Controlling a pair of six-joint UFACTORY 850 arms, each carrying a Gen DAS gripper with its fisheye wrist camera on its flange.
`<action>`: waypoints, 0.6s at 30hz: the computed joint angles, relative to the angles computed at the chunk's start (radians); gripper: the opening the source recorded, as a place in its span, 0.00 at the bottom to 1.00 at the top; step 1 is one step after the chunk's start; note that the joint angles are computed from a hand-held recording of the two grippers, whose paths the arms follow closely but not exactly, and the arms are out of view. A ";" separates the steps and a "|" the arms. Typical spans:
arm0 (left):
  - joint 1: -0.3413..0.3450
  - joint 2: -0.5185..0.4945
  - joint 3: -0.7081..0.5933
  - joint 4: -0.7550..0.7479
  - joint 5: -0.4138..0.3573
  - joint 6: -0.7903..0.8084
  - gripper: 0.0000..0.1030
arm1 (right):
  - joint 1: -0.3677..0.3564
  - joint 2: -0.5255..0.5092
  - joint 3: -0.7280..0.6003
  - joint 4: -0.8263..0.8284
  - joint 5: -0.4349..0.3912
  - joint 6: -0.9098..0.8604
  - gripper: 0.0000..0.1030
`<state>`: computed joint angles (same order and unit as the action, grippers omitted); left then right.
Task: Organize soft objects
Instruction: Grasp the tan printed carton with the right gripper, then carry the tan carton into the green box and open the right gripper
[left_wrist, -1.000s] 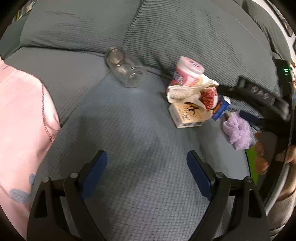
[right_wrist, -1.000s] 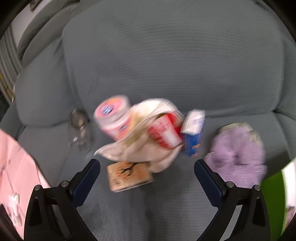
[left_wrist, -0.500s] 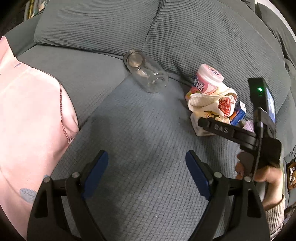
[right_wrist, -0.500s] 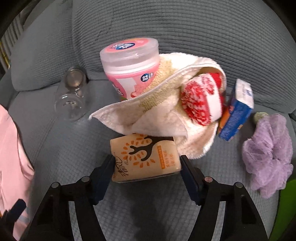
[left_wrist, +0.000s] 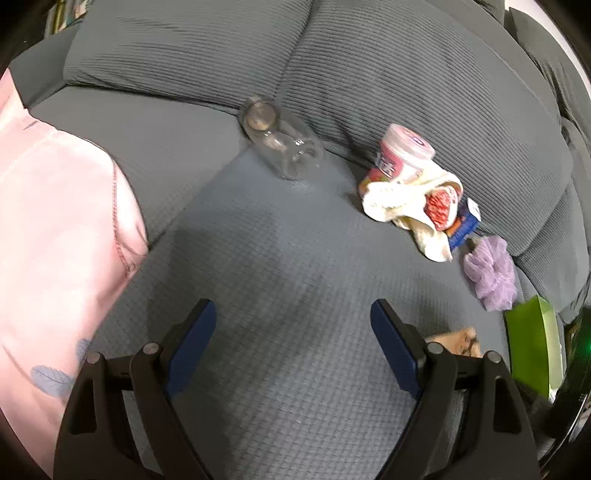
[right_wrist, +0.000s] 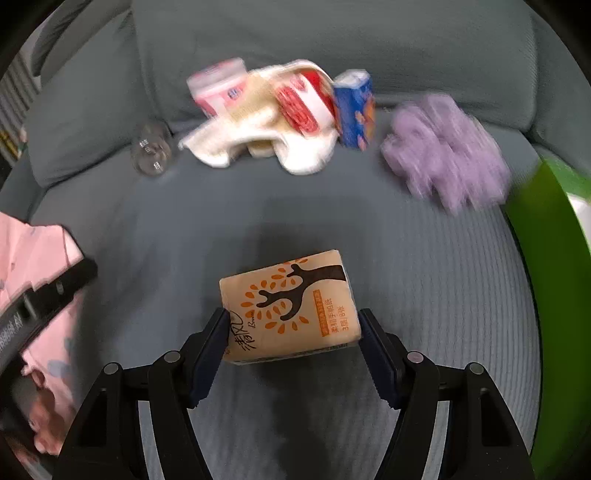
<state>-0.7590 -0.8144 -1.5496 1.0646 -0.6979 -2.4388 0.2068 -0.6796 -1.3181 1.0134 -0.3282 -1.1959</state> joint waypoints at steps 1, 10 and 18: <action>-0.001 -0.003 -0.005 -0.004 0.000 0.008 0.82 | -0.004 0.005 0.017 -0.008 -0.001 0.005 0.69; 0.003 -0.032 -0.040 -0.063 0.041 0.080 0.82 | -0.036 -0.007 0.011 0.030 -0.102 -0.005 0.75; 0.003 -0.043 -0.059 -0.067 0.125 0.122 0.81 | -0.099 0.012 0.011 0.208 -0.166 -0.164 0.82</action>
<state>-0.7558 -0.8579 -1.6083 0.9977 -0.5725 -2.3169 0.1077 -0.6673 -1.3073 1.2219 -0.4937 -1.3604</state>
